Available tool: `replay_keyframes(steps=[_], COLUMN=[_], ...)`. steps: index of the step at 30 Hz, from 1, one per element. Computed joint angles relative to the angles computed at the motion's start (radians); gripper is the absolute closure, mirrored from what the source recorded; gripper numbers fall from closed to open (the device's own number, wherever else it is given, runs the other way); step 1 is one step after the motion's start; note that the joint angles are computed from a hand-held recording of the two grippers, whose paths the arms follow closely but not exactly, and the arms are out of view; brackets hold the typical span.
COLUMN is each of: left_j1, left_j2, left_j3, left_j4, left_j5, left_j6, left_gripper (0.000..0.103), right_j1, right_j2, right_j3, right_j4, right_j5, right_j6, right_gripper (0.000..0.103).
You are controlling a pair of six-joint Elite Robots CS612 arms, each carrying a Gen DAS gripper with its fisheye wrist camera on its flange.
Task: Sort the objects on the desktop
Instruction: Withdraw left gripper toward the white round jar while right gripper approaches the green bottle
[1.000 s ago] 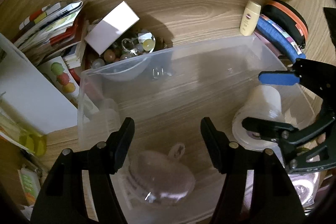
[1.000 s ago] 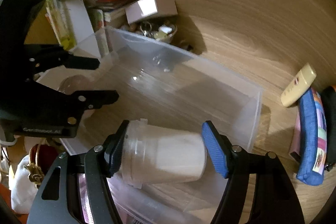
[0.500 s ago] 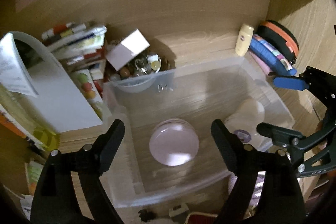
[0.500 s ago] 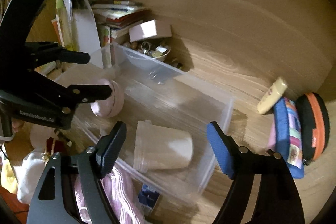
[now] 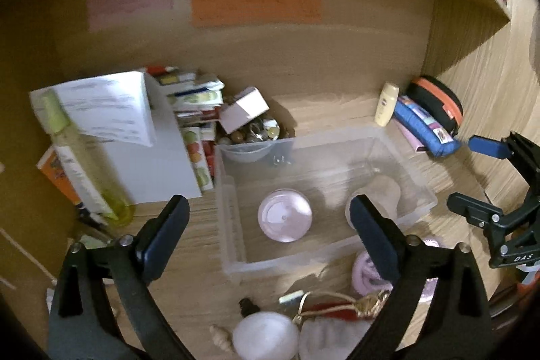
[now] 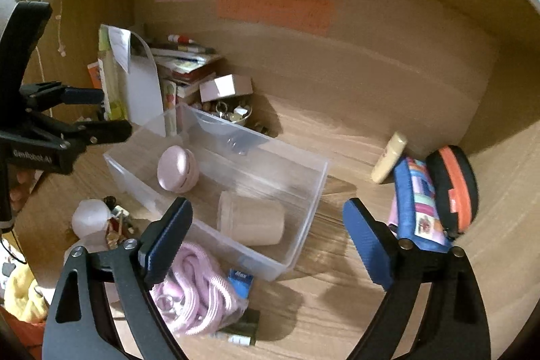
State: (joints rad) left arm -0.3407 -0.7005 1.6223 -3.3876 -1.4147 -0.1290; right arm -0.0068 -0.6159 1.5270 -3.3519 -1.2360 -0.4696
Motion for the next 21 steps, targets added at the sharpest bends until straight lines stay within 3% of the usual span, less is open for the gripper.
replay_keyframes(steps=[8,21], left_j1=[0.003,0.004], left_j2=[-0.035,-0.037], left_j3=[0.092,0.185], left_j4=[-0.076,-0.083], left_j5=[0.024,0.030], left_j6=[-0.023,-0.028], left_gripper=[0.005,0.005], right_j1=[-0.015,-0.031], right_j2=[-0.024,-0.024], right_j3=[0.084,0.156], right_j4=[-0.121,-0.151], right_j5=[0.004,-0.033], right_j6=[0.019,0.022], right_gripper=[0.007,0.006])
